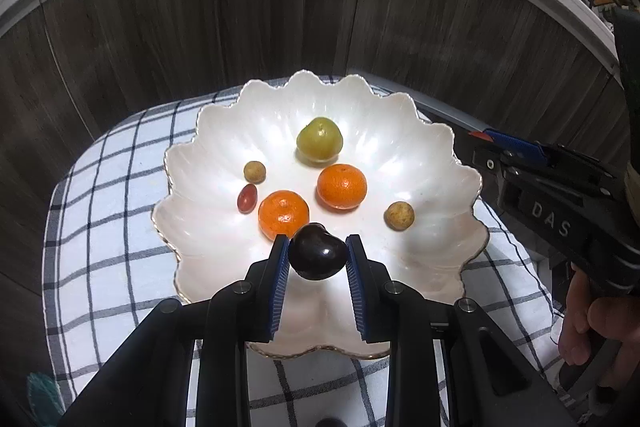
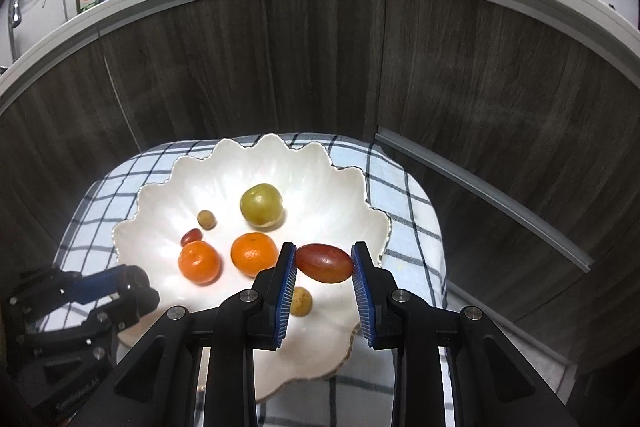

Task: Organize fruits
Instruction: 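Open the left tool over the bowl while the right tool releases the red date, then withdraw both open tools from the bowl toward the remaining plum and blueberry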

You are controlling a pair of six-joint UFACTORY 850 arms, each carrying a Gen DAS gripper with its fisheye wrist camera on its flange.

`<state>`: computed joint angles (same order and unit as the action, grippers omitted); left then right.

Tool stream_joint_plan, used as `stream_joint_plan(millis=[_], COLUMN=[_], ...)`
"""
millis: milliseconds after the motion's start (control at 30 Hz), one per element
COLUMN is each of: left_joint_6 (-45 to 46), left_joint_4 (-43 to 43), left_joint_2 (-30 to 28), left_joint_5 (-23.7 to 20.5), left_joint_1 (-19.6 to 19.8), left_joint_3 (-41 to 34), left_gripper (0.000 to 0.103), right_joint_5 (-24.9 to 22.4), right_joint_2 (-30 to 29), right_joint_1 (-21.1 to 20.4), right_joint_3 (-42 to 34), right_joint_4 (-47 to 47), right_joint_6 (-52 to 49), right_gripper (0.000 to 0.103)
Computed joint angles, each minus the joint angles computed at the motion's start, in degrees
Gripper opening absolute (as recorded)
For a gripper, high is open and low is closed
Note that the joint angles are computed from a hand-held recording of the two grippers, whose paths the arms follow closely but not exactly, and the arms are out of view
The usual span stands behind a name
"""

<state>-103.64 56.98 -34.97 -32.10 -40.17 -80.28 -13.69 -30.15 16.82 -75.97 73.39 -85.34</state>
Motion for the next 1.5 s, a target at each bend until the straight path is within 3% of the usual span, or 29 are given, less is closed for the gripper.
stream_joint_plan(millis=[333, 467, 567, 600, 667, 700, 767, 967, 1500], left_joint_6=[0.91, -0.27, -0.24, -0.09, -1.11, -1.51, -1.5, -3.07, -5.92], left_joint_4=[-2.79, -2.47, -2.48, -2.72, -2.21, -2.02, -2.09, -1.46, 0.47], left_joint_2=[-1.22, -1.35, -1.33, -1.32, -0.93, -0.7, -0.63, 0.02, 2.61], left_joint_5=[2.16, 2.01, 1.34, 0.9, 0.37, 0.22, -0.32, -2.43, -7.0], left_joint_1=[1.14, 1.22, 1.18, 1.16, 1.1, 1.07, 1.01, 0.43, -2.31], left_joint_3=[-0.36, -0.48, -0.56, -0.6, -0.14, 0.1, 0.14, 0.26, 1.71], left_gripper=[0.03, 0.051, 0.056, 0.058, 0.064, 0.064, 0.066, 0.078, 0.079], right_joint_5=[0.04, -0.65, -0.67, -0.76, -0.13, 0.42, 1.54, 2.33, 2.15], right_joint_2=[-3.58, -4.73, -5.25, -5.35, -5.25, -4.94, -4.0, -2.69, 2.99], right_joint_1=[0.47, 0.65, 0.86, 0.88, 1.01, 0.98, 0.82, 0.68, -0.36], right_joint_3=[-3.76, -5.06, -5.65, -5.82, -5.71, -5.25, -3.96, -2.53, 3.96], right_joint_4=[-10.56, -14.47, -16.5, -17.28, -18.19, -16.19, -9.19, -6.24, 6.21], right_joint_6=[11.1, 15.06, 16.8, 17.57, 18.5, 16.7, 10.1, 7.32, -5.11], right_gripper=[0.029, 0.03, 0.03, 0.035, 0.055, 0.066, 0.072, 0.073, 0.073])
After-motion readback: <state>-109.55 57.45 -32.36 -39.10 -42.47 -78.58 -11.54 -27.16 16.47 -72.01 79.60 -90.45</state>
